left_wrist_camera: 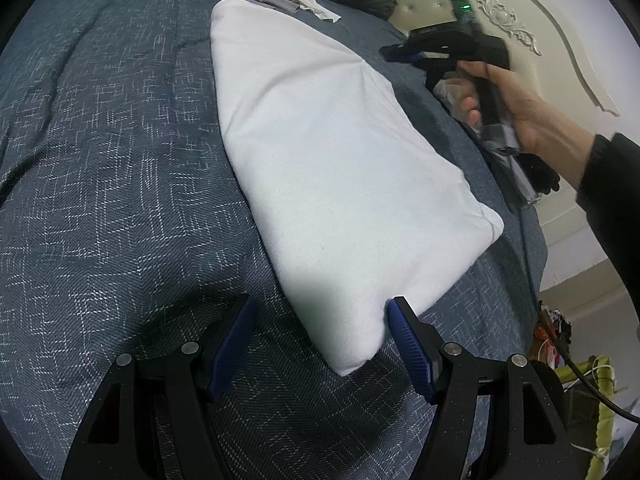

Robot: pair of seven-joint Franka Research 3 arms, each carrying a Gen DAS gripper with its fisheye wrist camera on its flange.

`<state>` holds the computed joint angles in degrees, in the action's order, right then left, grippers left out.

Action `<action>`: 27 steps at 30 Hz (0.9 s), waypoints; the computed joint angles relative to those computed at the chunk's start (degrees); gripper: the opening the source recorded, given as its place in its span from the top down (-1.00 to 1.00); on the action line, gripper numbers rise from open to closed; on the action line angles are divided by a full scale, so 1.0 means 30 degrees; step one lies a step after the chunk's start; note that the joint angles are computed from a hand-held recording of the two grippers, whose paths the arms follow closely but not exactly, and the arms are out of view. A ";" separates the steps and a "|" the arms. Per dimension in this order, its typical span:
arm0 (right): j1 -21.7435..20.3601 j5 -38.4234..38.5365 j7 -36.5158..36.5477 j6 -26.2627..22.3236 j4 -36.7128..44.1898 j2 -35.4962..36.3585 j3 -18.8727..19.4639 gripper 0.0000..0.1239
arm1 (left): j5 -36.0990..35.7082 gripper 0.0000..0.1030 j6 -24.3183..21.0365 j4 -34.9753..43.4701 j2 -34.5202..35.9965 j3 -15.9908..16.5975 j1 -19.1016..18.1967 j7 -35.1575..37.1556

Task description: Fold clothes

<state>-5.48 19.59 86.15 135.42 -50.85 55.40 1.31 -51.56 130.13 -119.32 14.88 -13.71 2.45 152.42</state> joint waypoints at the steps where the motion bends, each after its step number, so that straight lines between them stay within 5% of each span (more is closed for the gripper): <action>1: -0.0071 0.0053 -0.0695 -0.0254 -0.0459 -0.0437 0.0279 0.87 | -0.0001 -0.41 0.0011 -0.0009 -0.0007 -0.0001 0.0001 0.0000; 7: 0.0125 0.1585 -0.4036 -0.2105 -0.1336 -0.1408 0.1766 0.87 | 0.0037 -0.41 -0.0181 0.0111 -0.0044 0.0075 0.0064 -0.0324; 13: 0.1786 0.1356 -0.5072 -0.4092 -0.1091 -0.1171 0.1519 0.87 | 0.0241 -0.41 -0.0496 0.0648 -0.0319 0.0698 0.0676 -0.1080; 20: 0.3627 0.0373 -0.4802 -0.5015 -0.1253 -0.0736 0.0939 0.87 | 0.1195 -0.41 0.1314 0.2595 0.0919 0.0820 0.1218 -0.3942; 23: 0.4307 -0.0549 -0.4401 -0.4878 -0.2366 -0.1218 0.0477 0.87 | 0.1511 -0.69 0.1600 0.3191 0.1321 0.0740 0.1643 -0.4734; 27: 0.4350 -0.0531 -0.4912 -0.5062 -0.4173 -0.2399 0.0728 0.87 | 0.1589 -0.73 0.1227 0.3632 0.1518 0.0412 0.2226 -0.4963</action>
